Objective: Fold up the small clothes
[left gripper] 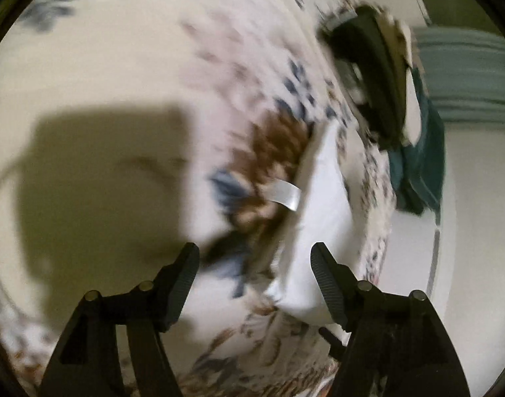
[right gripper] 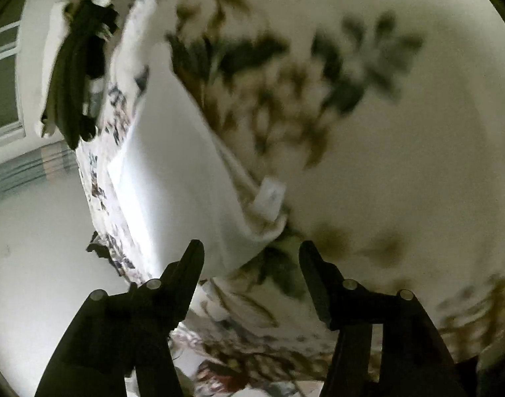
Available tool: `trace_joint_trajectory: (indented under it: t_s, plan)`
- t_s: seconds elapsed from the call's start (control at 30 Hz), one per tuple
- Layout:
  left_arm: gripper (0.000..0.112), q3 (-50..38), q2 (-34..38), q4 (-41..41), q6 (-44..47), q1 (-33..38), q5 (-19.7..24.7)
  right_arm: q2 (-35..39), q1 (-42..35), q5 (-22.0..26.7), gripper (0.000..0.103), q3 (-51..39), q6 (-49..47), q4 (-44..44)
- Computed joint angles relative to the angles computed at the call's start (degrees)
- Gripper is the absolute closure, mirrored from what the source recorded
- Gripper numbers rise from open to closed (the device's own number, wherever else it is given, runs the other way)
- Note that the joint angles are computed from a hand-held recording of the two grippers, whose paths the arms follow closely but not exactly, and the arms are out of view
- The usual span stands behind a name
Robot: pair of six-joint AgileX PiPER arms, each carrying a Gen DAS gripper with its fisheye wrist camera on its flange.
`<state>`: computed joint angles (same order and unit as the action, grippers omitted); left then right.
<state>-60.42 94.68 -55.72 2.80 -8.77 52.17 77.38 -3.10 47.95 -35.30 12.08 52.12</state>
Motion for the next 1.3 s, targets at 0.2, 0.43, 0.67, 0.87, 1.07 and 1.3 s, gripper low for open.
trace_joint_trajectory:
  t_s: [0.2, 0.43, 0.67, 0.87, 1.07, 1.3]
  plan:
    - [0.045, -1.64, 3.91, -0.70, -2.68, -5.78, 0.92, 13.25, -6.44, 3.15, 0.038, -4.22, -15.16, 7.14]
    - [0.094, 6.31, -2.70, -3.21, -1.98, -3.30, -1.73, 17.53, -6.47, 4.84, 0.038, -6.39, -20.90, 8.31]
    - [0.093, 3.56, -3.11, 7.37, -4.61, 3.18, 6.20, 14.51, -10.37, 7.56, 0.038, -3.83, -20.36, 8.39]
    - [0.047, -2.39, 2.98, -0.54, 3.97, 2.35, 4.17, 19.89, -10.89, 8.94, 0.032, -4.70, -31.37, 13.42]
    - [0.047, -18.39, 17.15, -1.34, 7.84, -5.13, 6.83, 28.48, -8.47, 11.44, 0.028, -10.18, -41.29, 19.85]
    - [0.096, -22.52, 16.01, 5.29, 4.76, -9.28, 5.27, 29.33, -2.82, 10.86, 0.086, -15.80, -37.16, 17.93]
